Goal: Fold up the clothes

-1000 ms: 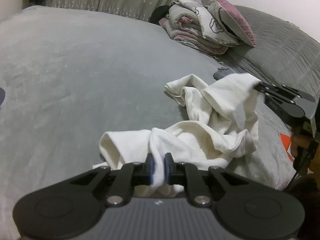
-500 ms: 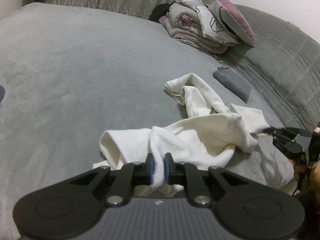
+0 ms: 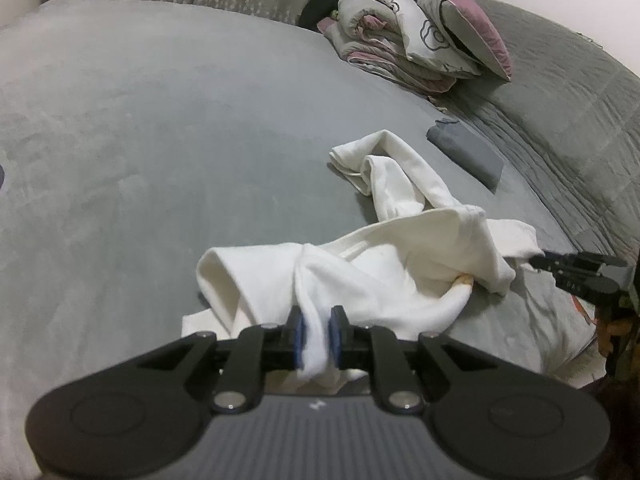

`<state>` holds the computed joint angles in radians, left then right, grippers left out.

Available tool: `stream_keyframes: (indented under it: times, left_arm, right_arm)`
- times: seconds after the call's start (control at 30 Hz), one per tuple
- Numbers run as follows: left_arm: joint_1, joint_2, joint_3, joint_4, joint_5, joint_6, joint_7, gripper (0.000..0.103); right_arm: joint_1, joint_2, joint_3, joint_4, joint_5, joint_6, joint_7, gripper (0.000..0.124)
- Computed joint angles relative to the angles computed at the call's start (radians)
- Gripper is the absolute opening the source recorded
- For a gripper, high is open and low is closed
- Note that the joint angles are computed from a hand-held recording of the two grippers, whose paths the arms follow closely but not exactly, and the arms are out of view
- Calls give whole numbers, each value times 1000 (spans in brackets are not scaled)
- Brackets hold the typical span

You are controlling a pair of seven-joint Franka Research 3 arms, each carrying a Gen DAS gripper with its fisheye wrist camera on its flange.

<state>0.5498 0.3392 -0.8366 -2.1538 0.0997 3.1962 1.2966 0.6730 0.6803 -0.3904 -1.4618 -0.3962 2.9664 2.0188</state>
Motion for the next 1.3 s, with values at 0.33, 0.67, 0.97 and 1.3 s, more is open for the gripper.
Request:
stream_keyframes:
  times: [0.33, 0.67, 0.97, 1.3]
  left_arm:
    - [12, 0, -18, -5, 0, -6, 12, 16]
    - [18, 10, -26, -2, -27, -16, 33, 16]
    - [-5, 26, -6, 7, -54, -24, 41, 14]
    - [-172, -82, 179, -49, -4, 143, -83, 9]
  right_arm:
    - [-190, 4, 274, 27, 132, 170, -233, 58]
    - [-398, 165, 686, 264, 234, 39, -674, 58]
    - [-367, 308, 721, 515, 373, -187, -814, 49]
    - [-319, 100, 612, 178, 493, 81, -848, 10]
